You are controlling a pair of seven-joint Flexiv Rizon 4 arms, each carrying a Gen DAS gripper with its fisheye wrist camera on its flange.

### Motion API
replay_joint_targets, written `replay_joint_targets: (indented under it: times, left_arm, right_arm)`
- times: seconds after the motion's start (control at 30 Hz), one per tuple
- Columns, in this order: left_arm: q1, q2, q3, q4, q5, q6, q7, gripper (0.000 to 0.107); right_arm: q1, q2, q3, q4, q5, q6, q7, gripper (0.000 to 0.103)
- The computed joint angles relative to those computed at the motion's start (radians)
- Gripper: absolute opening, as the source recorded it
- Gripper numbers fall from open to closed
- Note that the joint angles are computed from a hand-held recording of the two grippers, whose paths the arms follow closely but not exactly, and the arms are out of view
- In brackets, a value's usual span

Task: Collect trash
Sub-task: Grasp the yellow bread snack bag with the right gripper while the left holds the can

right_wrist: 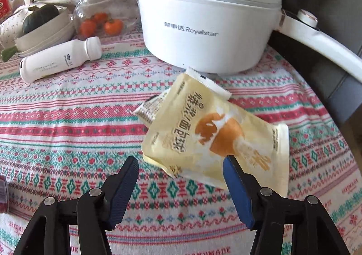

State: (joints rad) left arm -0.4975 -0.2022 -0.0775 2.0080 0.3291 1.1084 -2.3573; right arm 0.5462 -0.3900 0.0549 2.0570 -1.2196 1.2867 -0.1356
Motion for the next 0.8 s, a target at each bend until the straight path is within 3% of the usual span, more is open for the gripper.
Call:
replay_joint_targets:
  times: [0.13, 0.23, 0.33, 0.37, 0.5, 0.57, 0.8]
  left_arm:
    - [-0.008, -0.009, 0.004, -0.018, 0.023, -0.011, -0.011, 0.054]
    - [-0.013, -0.009, 0.007, -0.029, 0.038, -0.007, -0.024, 0.054]
    - [-0.021, -0.002, 0.009, -0.048, 0.066, -0.016, -0.036, 0.054]
    - [-0.023, 0.004, 0.01, -0.051, 0.076, -0.018, -0.04, 0.054]
    - [-0.028, 0.039, 0.004, -0.05, 0.104, -0.015, -0.074, 0.054]
    - [-0.029, 0.057, -0.004, -0.05, 0.117, -0.018, -0.094, 0.054]
    - [-0.042, 0.116, -0.054, -0.038, 0.144, -0.012, -0.176, 0.054]
  right_arm:
    - [0.01, -0.048, -0.005, -0.04, 0.028, 0.009, -0.026, 0.061]
    - [0.023, -0.068, -0.02, -0.056, 0.047, -0.001, -0.024, 0.048]
    - [0.03, -0.069, -0.037, -0.058, 0.03, 0.011, -0.014, 0.014]
    - [0.031, -0.064, -0.038, -0.055, 0.028, 0.011, -0.013, 0.009]
    - [0.009, -0.013, -0.03, -0.014, 0.028, 0.053, 0.003, 0.007]
    - [-0.005, 0.034, -0.031, 0.019, 0.003, 0.079, 0.039, 0.0]
    - [-0.107, 0.229, 0.036, 0.153, 0.003, 0.156, 0.105, 0.0]
